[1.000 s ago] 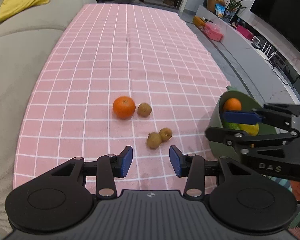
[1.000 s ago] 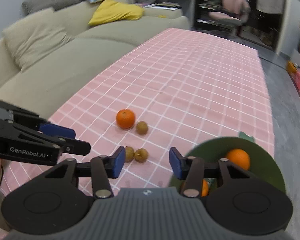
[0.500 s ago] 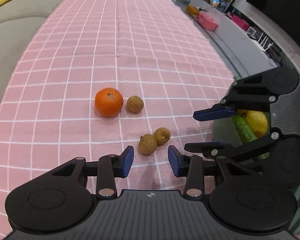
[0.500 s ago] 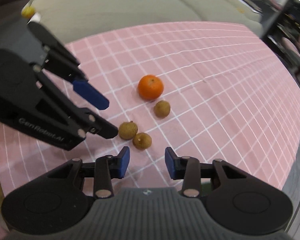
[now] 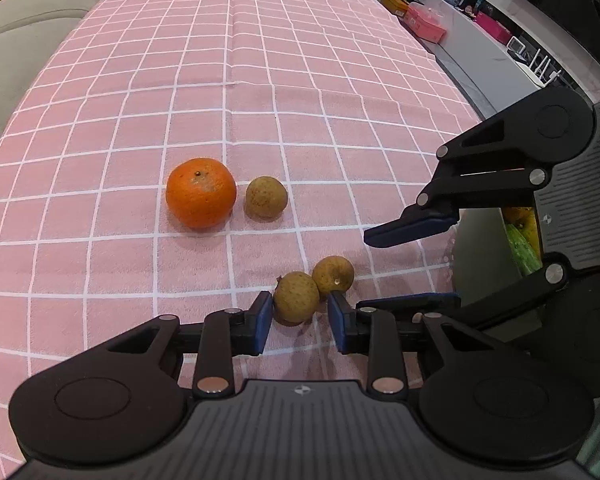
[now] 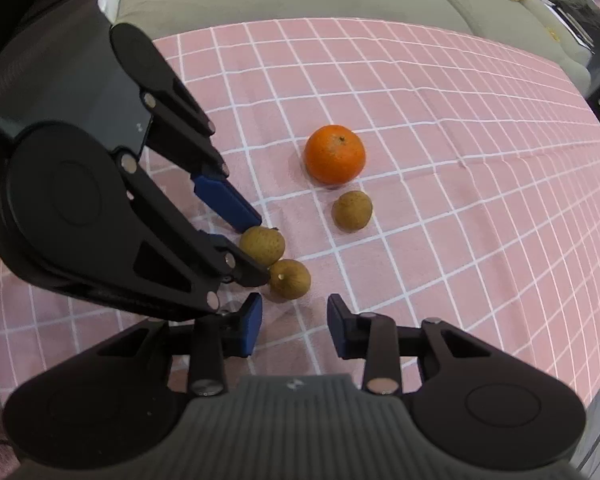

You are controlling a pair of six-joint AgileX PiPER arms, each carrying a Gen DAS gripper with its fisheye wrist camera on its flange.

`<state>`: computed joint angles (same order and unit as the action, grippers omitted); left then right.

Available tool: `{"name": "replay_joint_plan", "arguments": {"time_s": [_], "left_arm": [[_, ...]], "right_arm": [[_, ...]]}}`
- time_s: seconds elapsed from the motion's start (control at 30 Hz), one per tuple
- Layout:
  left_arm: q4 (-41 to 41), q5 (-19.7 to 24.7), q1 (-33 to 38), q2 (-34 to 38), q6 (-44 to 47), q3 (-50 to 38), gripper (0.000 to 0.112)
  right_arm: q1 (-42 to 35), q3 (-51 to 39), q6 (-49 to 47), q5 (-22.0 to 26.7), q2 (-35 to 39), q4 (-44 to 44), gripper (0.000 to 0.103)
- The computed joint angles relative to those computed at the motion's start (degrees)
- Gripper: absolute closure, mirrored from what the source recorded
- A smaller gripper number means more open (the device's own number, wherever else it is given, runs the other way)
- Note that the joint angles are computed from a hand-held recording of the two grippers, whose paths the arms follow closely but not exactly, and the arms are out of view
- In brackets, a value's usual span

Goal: Organize fruits
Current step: 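Grasp a brown longan with the left tool while the right tool grasps another longan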

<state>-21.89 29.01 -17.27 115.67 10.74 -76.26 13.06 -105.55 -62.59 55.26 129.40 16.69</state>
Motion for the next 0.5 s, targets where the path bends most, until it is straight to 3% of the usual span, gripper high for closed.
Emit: {"name": "replay_joint_plan", "arguments": {"time_s": [0.17, 0.5], "left_arm": [[-2.32, -0.63, 0.62, -0.02, 1.09, 0.69, 0.084], [1.81, -0.57, 1.92, -2.66, -4.06, 3.12, 0.084]], "right_arm": [[-0.23, -2.04, -1.79, 1.33, 1.32, 1.10, 0.073], [1.55, -3.29, -1.16, 1.32, 2.53, 0.04, 0.078]]}}
